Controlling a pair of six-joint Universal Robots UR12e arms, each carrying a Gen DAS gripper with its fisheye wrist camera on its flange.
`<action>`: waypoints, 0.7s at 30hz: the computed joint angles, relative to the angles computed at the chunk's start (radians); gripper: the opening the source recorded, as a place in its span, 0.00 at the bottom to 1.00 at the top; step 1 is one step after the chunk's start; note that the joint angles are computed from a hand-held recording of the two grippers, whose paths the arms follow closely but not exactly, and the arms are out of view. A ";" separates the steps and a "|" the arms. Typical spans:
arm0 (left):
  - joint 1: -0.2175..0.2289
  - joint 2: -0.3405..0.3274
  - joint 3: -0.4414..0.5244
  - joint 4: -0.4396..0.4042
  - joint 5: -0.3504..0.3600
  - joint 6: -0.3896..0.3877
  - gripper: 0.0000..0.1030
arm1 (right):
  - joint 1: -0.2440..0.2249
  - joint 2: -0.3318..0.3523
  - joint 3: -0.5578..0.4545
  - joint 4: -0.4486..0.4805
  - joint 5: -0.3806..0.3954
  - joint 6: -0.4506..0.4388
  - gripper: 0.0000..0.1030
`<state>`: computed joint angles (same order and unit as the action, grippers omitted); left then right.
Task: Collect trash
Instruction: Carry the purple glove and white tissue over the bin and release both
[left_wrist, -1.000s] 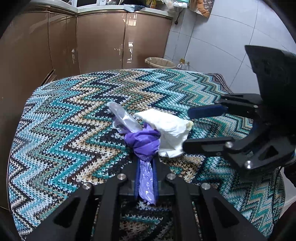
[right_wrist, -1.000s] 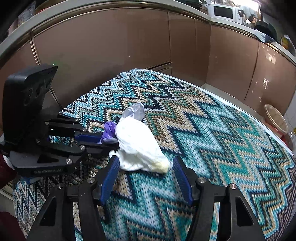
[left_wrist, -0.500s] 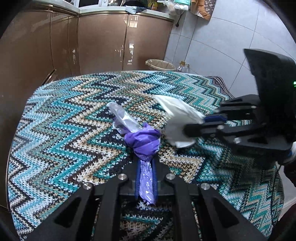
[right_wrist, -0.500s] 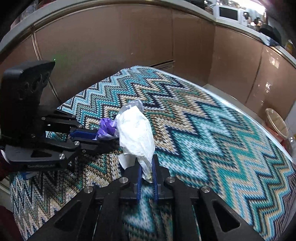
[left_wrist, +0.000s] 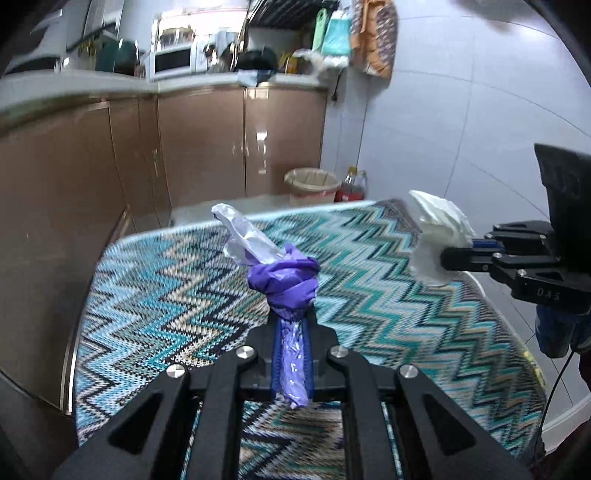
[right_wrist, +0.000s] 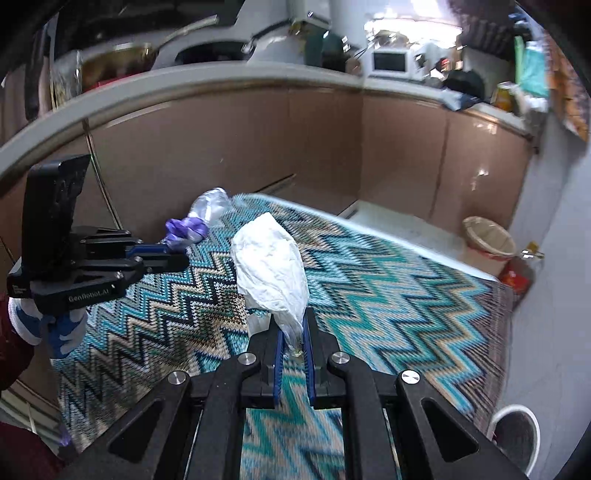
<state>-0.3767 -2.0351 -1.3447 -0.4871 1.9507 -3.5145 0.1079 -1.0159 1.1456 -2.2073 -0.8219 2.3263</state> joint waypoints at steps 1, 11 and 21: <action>-0.009 -0.001 0.008 0.000 0.012 0.003 0.09 | -0.015 -0.021 0.029 -0.034 0.012 0.022 0.09; -0.099 -0.055 0.144 0.004 0.047 0.050 0.09 | -0.137 -0.140 0.202 -0.283 0.056 0.191 0.09; -0.138 -0.263 0.515 -0.170 -0.071 0.149 0.09 | -0.260 -0.156 0.263 -0.474 -0.009 0.406 0.09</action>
